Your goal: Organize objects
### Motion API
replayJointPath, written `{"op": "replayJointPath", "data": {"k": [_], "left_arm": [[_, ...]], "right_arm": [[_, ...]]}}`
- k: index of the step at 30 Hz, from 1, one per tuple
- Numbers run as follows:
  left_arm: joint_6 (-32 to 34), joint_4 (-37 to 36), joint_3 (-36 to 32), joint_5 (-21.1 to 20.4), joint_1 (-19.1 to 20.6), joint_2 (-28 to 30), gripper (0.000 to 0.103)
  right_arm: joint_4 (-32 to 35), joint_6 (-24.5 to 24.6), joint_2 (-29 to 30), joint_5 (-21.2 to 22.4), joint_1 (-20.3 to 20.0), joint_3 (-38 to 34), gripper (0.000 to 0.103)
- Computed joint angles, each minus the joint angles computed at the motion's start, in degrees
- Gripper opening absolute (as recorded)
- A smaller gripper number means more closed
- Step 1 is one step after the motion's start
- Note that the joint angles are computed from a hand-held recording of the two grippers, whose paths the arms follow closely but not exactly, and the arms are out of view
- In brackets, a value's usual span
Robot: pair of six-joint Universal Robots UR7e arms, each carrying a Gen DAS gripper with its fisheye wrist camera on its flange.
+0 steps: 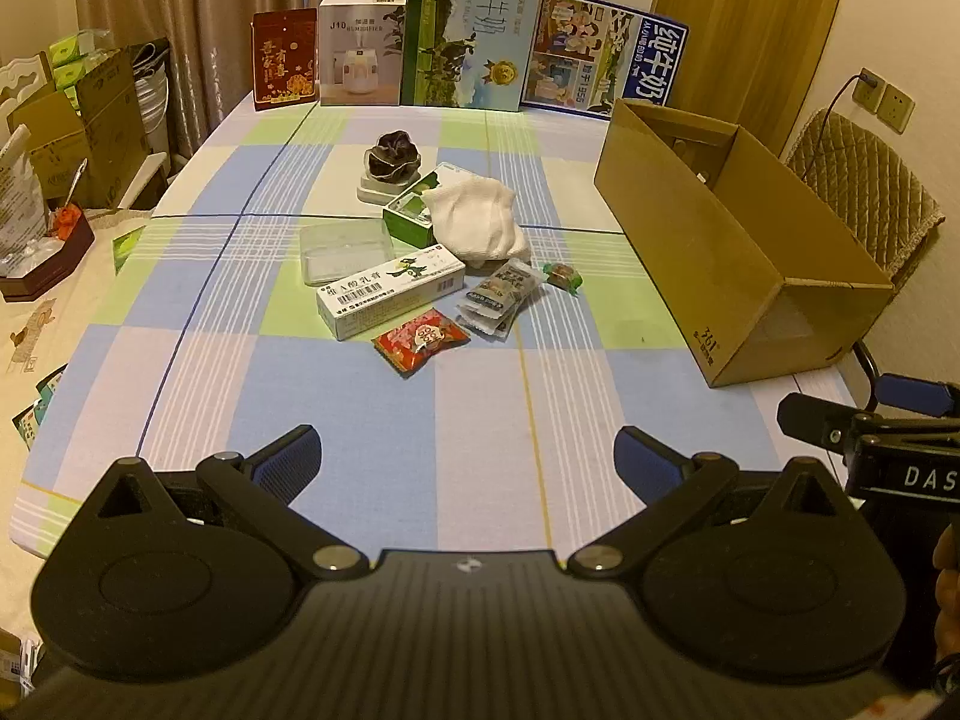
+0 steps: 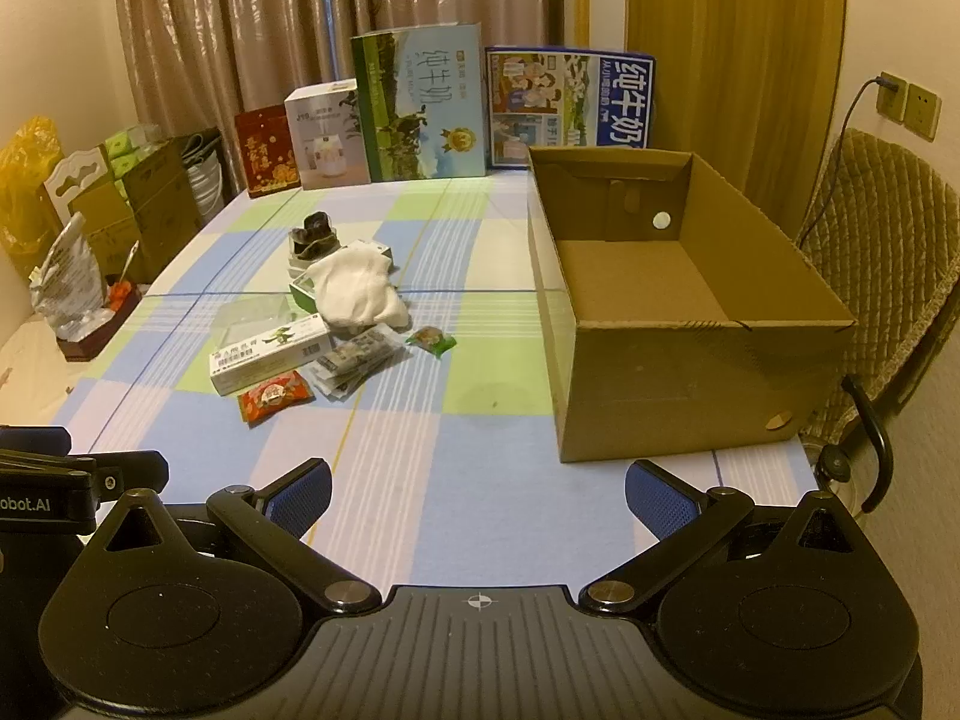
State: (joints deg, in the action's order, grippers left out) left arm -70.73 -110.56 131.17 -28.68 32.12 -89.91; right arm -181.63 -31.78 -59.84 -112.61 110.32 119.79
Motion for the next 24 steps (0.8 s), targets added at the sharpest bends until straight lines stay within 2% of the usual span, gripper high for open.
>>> {"op": "replayJointPath", "data": {"k": [24], "left_arm": [[-0.13, -0.11, 0.22, -0.32, 0.11, -0.45, 0.102]], "right_arm": [[0.09, -0.45, 0.48, -0.08, 0.35, -0.18, 0.101]]}}
